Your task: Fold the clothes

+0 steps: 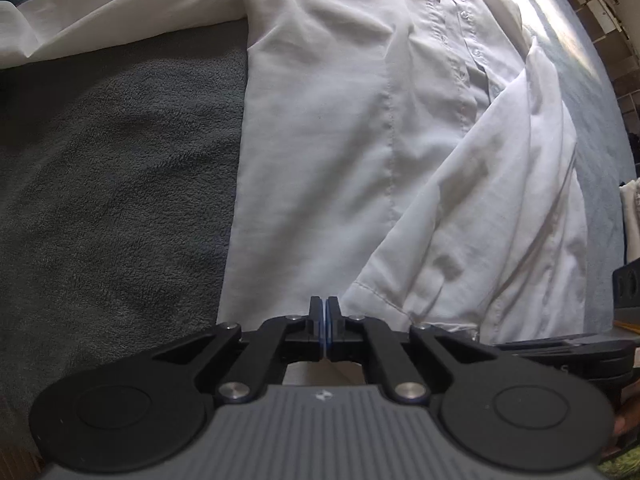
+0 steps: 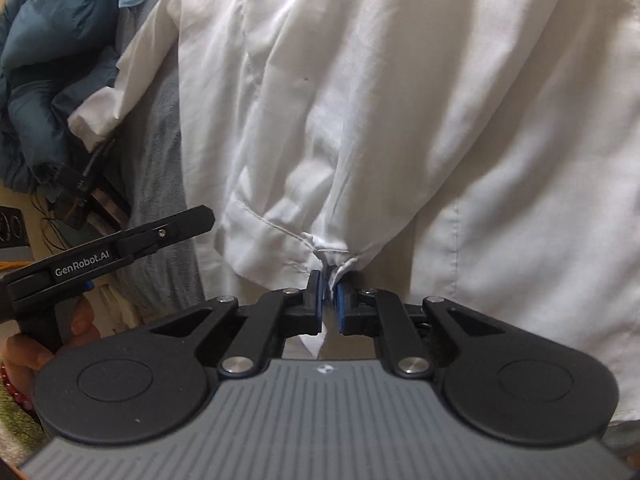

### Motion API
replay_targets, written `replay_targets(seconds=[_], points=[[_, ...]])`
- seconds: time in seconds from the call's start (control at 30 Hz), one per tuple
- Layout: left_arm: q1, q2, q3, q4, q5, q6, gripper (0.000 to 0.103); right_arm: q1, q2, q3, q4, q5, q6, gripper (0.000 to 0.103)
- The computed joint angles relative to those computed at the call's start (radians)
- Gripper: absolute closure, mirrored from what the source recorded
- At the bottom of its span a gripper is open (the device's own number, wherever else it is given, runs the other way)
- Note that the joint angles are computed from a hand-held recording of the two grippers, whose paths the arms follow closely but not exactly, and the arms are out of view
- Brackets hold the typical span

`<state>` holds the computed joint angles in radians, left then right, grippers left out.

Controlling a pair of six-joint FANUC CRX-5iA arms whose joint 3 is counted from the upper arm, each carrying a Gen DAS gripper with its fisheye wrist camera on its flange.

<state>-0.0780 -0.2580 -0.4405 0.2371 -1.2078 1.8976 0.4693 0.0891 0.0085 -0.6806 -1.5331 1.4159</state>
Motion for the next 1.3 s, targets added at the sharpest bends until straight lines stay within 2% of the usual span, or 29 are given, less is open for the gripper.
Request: replay_targets(seconds=[0.03, 0.1, 0.17, 0.23, 0.27, 0.3, 0.33, 0.43, 0.5, 0.6, 0.63, 0.7, 0.73, 0.77, 0.8, 0.83, 0.93, 1.03, 1.1, 1.13, 1.23, 1.3], points=[[-0.002, -0.004, 0.010, -0.010, 0.000, 0.000, 0.096, -0.007, -0.001, 0.006, 0.002, -0.010, 0.010, 0.092], [-0.010, -0.008, 0.039, -0.038, 0.006, 0.005, 0.082, -0.030, -0.015, 0.023, 0.007, -0.033, 0.041, 0.074], [-0.017, -0.003, 0.067, -0.050, 0.047, -0.004, 0.078, -0.056, -0.029, 0.050, 0.020, -0.049, 0.095, 0.073], [-0.013, 0.025, 0.069, 0.007, 0.130, -0.063, 0.073, -0.092, -0.050, 0.082, 0.048, -0.026, 0.187, 0.073], [-0.018, 0.055, 0.069, 0.054, 0.187, -0.111, 0.066, -0.108, -0.060, 0.093, 0.065, 0.006, 0.232, 0.073], [-0.036, 0.098, 0.082, 0.083, 0.244, -0.149, 0.064, -0.118, -0.070, 0.098, 0.089, 0.051, 0.272, 0.073], [-0.055, 0.144, 0.099, 0.111, 0.300, -0.189, 0.064, -0.123, -0.079, 0.099, 0.120, 0.109, 0.317, 0.073], [-0.128, 0.313, 0.193, 0.182, 0.449, -0.308, 0.063, -0.104, -0.089, 0.060, 0.265, 0.380, 0.469, 0.073], [-0.157, 0.409, 0.252, 0.242, 0.520, -0.362, 0.063, -0.125, -0.038, 0.072, 0.303, 0.497, 0.531, 0.073], [-0.186, 0.549, 0.364, 0.270, 0.559, -0.387, 0.065, -0.158, 0.056, 0.113, 0.312, 0.609, 0.589, 0.076], [-0.192, 0.587, 0.410, 0.250, 0.538, -0.383, 0.066, -0.165, 0.090, 0.129, 0.314, 0.632, 0.614, 0.076], [-0.204, 0.643, 0.477, 0.204, 0.504, -0.382, 0.073, -0.179, 0.142, 0.162, 0.311, 0.627, 0.639, 0.080], [-0.211, 0.663, 0.509, 0.162, 0.484, -0.358, 0.077, -0.185, 0.163, 0.176, 0.309, 0.623, 0.651, 0.081], [-0.217, 0.669, 0.523, 0.130, 0.479, -0.336, 0.086, -0.188, 0.174, 0.180, 0.304, 0.619, 0.663, 0.083], [-0.221, 0.667, 0.522, 0.110, 0.490, -0.313, 0.100, -0.192, 0.185, 0.185, 0.300, 0.613, 0.674, 0.084], [-0.222, 0.661, 0.513, 0.101, 0.509, -0.279, 0.102, -0.194, 0.196, 0.191, 0.297, 0.604, 0.683, 0.084], [-0.225, 0.624, 0.472, 0.058, 0.561, -0.144, 0.102, -0.191, 0.210, 0.182, 0.327, 0.594, 0.656, 0.088], [-0.235, 0.588, 0.432, 0.010, 0.609, -0.010, 0.102, -0.218, 0.227, 0.198, 0.292, 0.571, 0.651, 0.093], [-0.238, 0.578, 0.407, 0.021, 0.631, 0.041, 0.102, -0.226, 0.234, 0.207, 0.277, 0.561, 0.665, 0.094], [-0.242, 0.592, 0.426, 0.004, 0.603, 0.074, 0.102, -0.227, 0.236, 0.209, 0.274, 0.558, 0.669, 0.094], [-0.244, 0.588, 0.435, -0.025, 0.585, 0.104, 0.097, -0.231, 0.250, 0.232, 0.268, 0.532, 0.667, 0.094], [-0.246, 0.577, 0.442, -0.055, 0.587, 0.139, 0.088, -0.240, 0.265, 0.274, 0.259, 0.484, 0.668, 0.094]])
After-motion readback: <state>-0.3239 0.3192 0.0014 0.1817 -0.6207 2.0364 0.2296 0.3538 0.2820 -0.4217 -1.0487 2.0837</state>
